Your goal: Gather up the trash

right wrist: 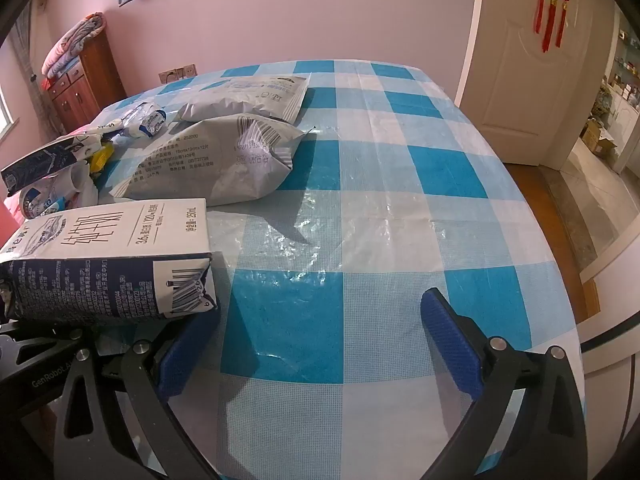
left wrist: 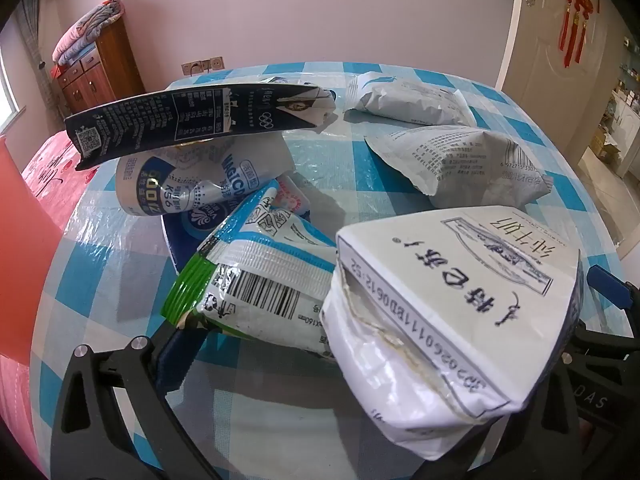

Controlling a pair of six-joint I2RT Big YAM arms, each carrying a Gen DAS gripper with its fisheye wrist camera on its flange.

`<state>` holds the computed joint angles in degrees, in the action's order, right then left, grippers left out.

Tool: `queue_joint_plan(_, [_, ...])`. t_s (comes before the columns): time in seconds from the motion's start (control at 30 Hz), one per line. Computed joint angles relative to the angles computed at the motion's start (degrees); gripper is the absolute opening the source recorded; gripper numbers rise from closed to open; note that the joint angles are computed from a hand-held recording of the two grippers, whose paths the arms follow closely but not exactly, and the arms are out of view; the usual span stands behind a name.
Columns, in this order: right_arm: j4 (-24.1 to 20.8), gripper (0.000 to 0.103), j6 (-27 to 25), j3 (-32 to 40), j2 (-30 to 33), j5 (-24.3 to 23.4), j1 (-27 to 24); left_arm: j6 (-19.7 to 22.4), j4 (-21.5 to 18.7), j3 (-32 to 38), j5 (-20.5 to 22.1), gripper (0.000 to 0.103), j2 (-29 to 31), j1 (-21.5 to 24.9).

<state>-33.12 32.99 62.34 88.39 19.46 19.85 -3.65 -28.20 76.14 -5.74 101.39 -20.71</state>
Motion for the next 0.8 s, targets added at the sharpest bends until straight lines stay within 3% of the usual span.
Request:
queue_joint_plan(0.2, [0.24,0.099,-0.37,-0.21,-0.16,-0.39,-0.32,1.59,-0.96,-0.33,0.52,0.099,-0.34,0.15])
queue_joint_plan(0.57, [-0.11,0.099,-0.18,-3.77,-3.48,-0.16,2.20,5.52,5.42,-11.76,1.76,0.099,-10.82,2.58])
queue_joint_plan(0.8, [-3.68,0.099,2.70,-5.84,-8.31,5.08,5.26,6.66,7.97,-15.78,3.80,0.099,-16.33,4.52])
